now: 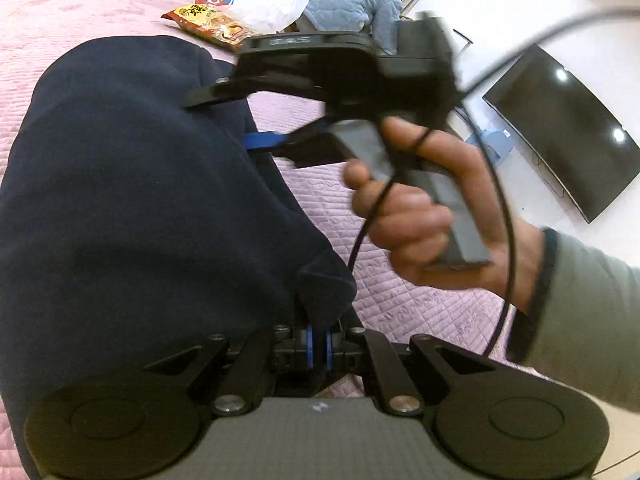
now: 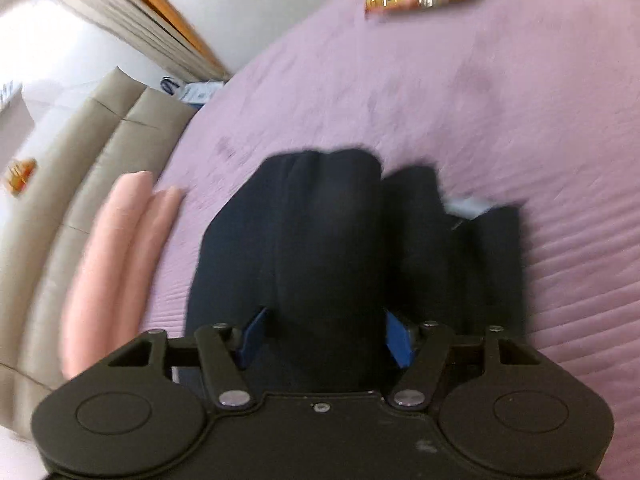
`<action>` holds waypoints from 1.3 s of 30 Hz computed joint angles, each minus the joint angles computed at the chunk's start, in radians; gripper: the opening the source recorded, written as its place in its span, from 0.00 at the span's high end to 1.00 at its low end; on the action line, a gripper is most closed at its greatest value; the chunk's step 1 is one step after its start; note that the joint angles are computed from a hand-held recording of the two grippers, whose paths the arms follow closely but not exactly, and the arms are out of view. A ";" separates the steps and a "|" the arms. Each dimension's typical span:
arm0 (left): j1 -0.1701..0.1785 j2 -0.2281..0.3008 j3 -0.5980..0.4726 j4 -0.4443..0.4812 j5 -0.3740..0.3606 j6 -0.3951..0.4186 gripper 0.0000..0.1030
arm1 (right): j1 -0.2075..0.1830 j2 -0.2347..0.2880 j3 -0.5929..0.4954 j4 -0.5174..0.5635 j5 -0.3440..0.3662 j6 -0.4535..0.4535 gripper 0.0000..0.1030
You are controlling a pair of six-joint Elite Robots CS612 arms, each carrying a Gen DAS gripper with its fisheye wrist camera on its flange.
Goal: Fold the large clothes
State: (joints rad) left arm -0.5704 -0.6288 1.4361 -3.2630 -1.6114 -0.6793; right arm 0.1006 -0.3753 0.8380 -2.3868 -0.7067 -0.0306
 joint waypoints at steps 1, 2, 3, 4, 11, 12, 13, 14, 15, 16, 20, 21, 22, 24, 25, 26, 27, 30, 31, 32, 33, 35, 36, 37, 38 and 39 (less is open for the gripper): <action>0.001 0.000 0.000 -0.002 0.000 0.005 0.94 | -0.001 0.010 -0.016 0.029 0.031 0.006 0.63; 0.005 0.003 -0.002 -0.006 -0.005 0.013 0.94 | -0.002 0.000 -0.001 0.016 0.039 0.015 0.74; 0.005 0.005 -0.005 -0.013 -0.011 0.019 0.94 | -0.002 -0.017 0.027 -0.033 0.033 0.013 0.84; 0.004 0.008 -0.010 -0.021 -0.019 0.025 0.94 | -0.003 -0.035 0.053 -0.076 0.023 -0.006 0.84; 0.001 0.039 -0.089 -0.062 -0.086 0.063 0.93 | -0.021 -0.119 0.174 -0.327 -0.073 -0.006 0.86; -0.001 0.047 -0.102 -0.021 -0.086 0.068 0.93 | -0.017 -0.113 0.167 -0.323 -0.114 -0.016 0.86; -0.002 0.057 -0.113 0.019 -0.088 0.075 0.93 | -0.012 -0.100 0.150 -0.307 -0.150 -0.018 0.86; -0.004 0.068 -0.122 0.056 -0.080 0.083 0.93 | -0.008 -0.085 0.137 -0.281 -0.187 -0.017 0.86; -0.007 0.079 -0.128 0.108 -0.064 0.084 0.93 | -0.006 -0.068 0.124 -0.251 -0.211 -0.011 0.86; -0.010 0.087 -0.130 0.137 -0.055 0.086 0.93 | -0.005 -0.052 0.111 -0.220 -0.229 0.000 0.86; -0.013 0.076 -0.097 0.101 -0.079 0.101 0.86 | -0.017 -0.028 0.112 -0.241 -0.185 0.077 0.83; -0.010 0.070 -0.091 0.100 -0.102 0.099 0.86 | -0.022 -0.031 0.112 -0.230 -0.173 0.084 0.77; -0.007 0.059 -0.074 0.102 -0.141 0.101 0.86 | -0.027 -0.032 0.108 -0.213 -0.164 0.083 0.73; 0.001 0.029 -0.037 0.126 -0.220 0.115 0.86 | -0.036 -0.051 0.115 -0.192 -0.181 0.076 0.31; 0.003 0.011 -0.016 0.128 -0.227 0.124 0.86 | -0.036 -0.068 0.132 -0.213 -0.235 0.075 0.26; 0.004 -0.018 0.021 0.116 -0.214 0.133 0.86 | -0.038 -0.075 0.136 -0.233 -0.262 0.062 0.26; 0.005 -0.038 0.048 0.096 -0.198 0.130 0.86 | -0.041 -0.089 0.149 -0.251 -0.285 0.031 0.26; 0.014 -0.091 0.124 -0.015 -0.081 0.060 0.86 | -0.043 -0.122 0.180 -0.313 -0.292 -0.044 0.27; 0.018 -0.097 0.135 -0.043 -0.023 0.036 0.86 | -0.038 -0.124 0.176 -0.328 -0.267 -0.073 0.31; 0.021 -0.096 0.138 -0.053 0.016 0.027 0.86 | -0.033 -0.121 0.168 -0.333 -0.247 -0.102 0.42; 0.027 -0.091 0.134 -0.053 0.038 0.021 0.86 | -0.022 -0.121 0.161 -0.333 -0.213 -0.154 0.53; 0.039 -0.068 0.118 -0.049 0.018 0.000 0.87 | -0.001 -0.109 0.134 -0.315 -0.142 -0.246 0.70; 0.045 -0.051 0.112 -0.058 -0.006 -0.019 0.87 | 0.012 -0.100 0.114 -0.279 -0.116 -0.306 0.75; 0.047 -0.037 0.109 -0.061 -0.022 -0.036 0.91 | 0.022 -0.096 0.102 -0.252 -0.102 -0.360 0.79; 0.044 -0.027 0.112 -0.063 -0.013 -0.049 0.97 | 0.036 -0.084 0.085 -0.231 -0.085 -0.423 0.81; 0.043 -0.020 0.119 -0.081 -0.010 -0.067 0.97 | 0.047 -0.074 0.070 -0.199 -0.074 -0.479 0.81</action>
State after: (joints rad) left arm -0.5274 -0.6488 1.5548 -3.3437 -1.6218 -0.7467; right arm 0.1472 -0.4491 0.9081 -2.5863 -0.7808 -0.5094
